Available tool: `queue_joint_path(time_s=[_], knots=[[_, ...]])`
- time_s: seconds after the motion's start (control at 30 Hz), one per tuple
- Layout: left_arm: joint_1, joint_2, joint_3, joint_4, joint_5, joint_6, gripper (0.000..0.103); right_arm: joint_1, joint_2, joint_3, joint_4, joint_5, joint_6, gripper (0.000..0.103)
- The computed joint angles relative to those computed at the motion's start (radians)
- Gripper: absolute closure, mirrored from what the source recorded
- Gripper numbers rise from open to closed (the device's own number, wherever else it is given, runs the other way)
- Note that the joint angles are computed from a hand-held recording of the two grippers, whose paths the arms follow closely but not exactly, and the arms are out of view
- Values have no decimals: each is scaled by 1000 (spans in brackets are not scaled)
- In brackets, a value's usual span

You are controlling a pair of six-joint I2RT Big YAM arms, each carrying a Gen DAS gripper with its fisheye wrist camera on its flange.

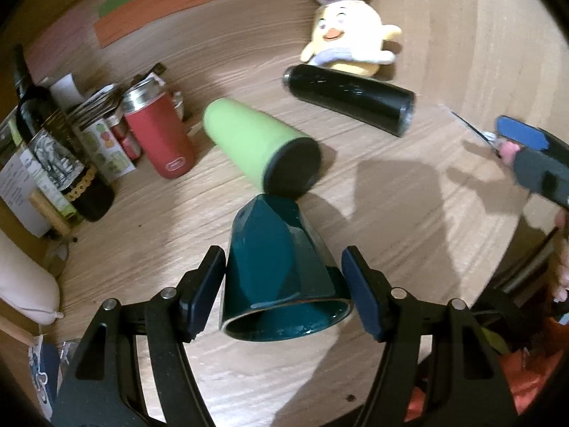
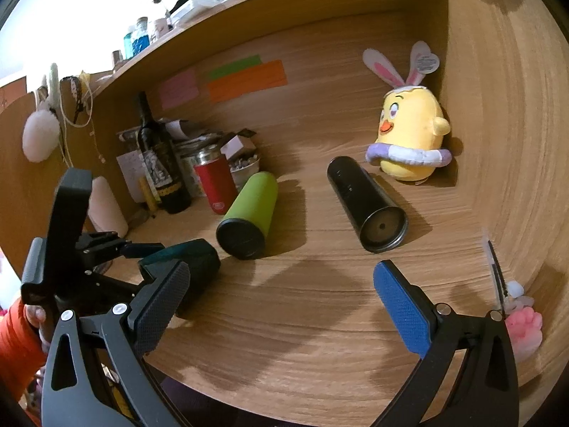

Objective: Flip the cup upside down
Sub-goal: 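Lift the green cup off the desk with the left gripper, then grasp the cup with the right gripper while the left gripper releases it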

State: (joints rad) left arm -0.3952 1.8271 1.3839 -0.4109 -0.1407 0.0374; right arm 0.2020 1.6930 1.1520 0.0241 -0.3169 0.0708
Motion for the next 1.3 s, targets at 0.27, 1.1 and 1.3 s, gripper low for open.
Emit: queue_joint_path(time_s=[0.27, 1.1, 1.3], knots=[[-29, -33, -58, 55, 45, 46, 36, 32, 65, 86, -82, 0, -101, 0], [-40, -69, -136, 131, 74, 162, 26, 104, 335, 559, -673, -144, -451, 85], [-35, -73, -145, 132, 48, 153, 21, 97, 270, 458, -581, -115, -449, 85]])
